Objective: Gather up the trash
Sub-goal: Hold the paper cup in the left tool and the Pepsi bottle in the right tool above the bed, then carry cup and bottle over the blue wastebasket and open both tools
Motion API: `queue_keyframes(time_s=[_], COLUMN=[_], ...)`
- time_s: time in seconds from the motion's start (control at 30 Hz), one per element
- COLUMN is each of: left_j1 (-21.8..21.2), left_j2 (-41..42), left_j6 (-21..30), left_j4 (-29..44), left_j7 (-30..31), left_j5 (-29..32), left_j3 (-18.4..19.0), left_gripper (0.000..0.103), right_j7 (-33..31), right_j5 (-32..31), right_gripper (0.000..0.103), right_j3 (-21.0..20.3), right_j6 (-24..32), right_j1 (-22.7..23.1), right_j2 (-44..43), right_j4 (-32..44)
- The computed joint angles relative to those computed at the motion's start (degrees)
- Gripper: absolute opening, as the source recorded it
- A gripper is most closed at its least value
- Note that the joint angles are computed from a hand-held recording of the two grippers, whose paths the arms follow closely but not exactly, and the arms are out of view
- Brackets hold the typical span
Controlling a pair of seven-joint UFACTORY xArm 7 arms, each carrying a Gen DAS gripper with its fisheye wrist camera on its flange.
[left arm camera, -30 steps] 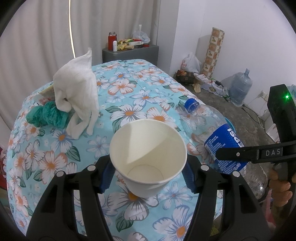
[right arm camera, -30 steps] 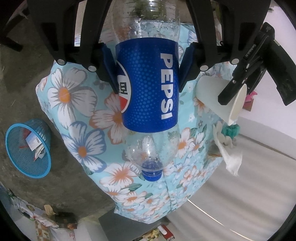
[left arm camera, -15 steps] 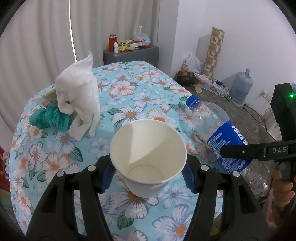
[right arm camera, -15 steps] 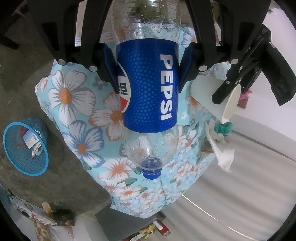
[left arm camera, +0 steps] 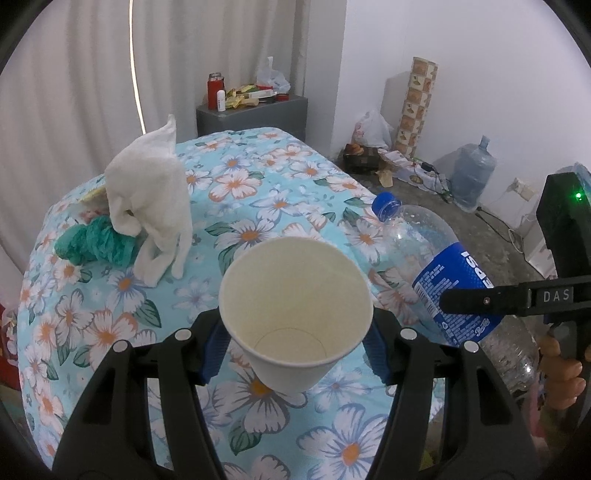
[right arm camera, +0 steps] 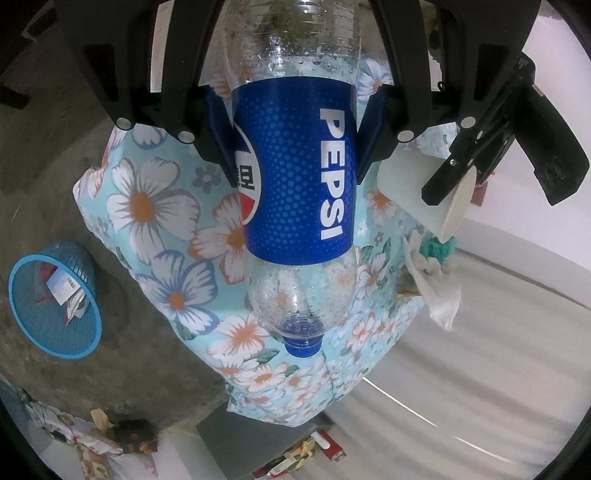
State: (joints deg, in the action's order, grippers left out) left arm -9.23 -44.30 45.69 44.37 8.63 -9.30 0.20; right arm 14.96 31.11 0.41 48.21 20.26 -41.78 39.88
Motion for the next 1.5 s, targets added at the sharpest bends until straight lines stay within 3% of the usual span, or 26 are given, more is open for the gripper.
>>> queue_keyframes(time_s=[0.17,0.47,0.63,0.8,0.93,1.1,1.3,1.43,1.5], left_j1=[-0.14,-1.13,-3.94,-8.85,-11.58,-12.99,-16.79,-22.92,-25.96], left_j2=[0.28,0.71,2.48,10.46,20.49,36.54,58.19,76.71,86.20], left_j6=[0.36,2.51,4.30,6.42,10.17,13.49,21.00,26.81,28.29], left_j4=[1.09,4.68,9.16,17.75,26.98,40.14,59.76,82.28,94.27], left_j7=[3.21,6.41,8.26,11.03,12.29,10.76,4.77,-0.46,-1.74], left_j5=[-0.57,-2.98,-5.77,-11.33,-14.82,-12.85,-3.32,3.50,5.35], left_j3=[2.93,3.62,3.03,2.15,-0.69,-7.92,-12.83,-12.12,-10.47], left_gripper=[0.058,0.058,0.058,0.058,0.058,0.058,0.058,0.062,0.080], right_j7=[-0.07,-1.37,0.28,3.83,5.52,3.72,-6.95,-20.01,-26.31], right_j5=[0.92,3.34,0.66,-3.49,-5.94,-4.02,6.49,19.72,26.71], right_gripper=[0.058,0.058,0.058,0.058,0.058,0.058,0.058,0.060,0.066], right_j3=[-0.55,-4.03,-6.86,-11.46,-15.85,-20.64,-28.90,-37.38,-40.90], right_j6=[-0.43,-2.66,-2.96,-1.65,-0.66,-3.71,-9.10,-7.86,-4.60], right_j1=[0.27,-0.63,-6.45,-15.29,-22.08,-24.53,-19.85,-12.60,-10.46], right_j2=[-0.91,-6.00,-11.95,-17.41,-18.14,-12.01,4.91,20.70,30.72], right_j4=[-0.45,-2.29,-4.56,-8.16,-11.51,-13.91,-10.79,-2.83,2.48])
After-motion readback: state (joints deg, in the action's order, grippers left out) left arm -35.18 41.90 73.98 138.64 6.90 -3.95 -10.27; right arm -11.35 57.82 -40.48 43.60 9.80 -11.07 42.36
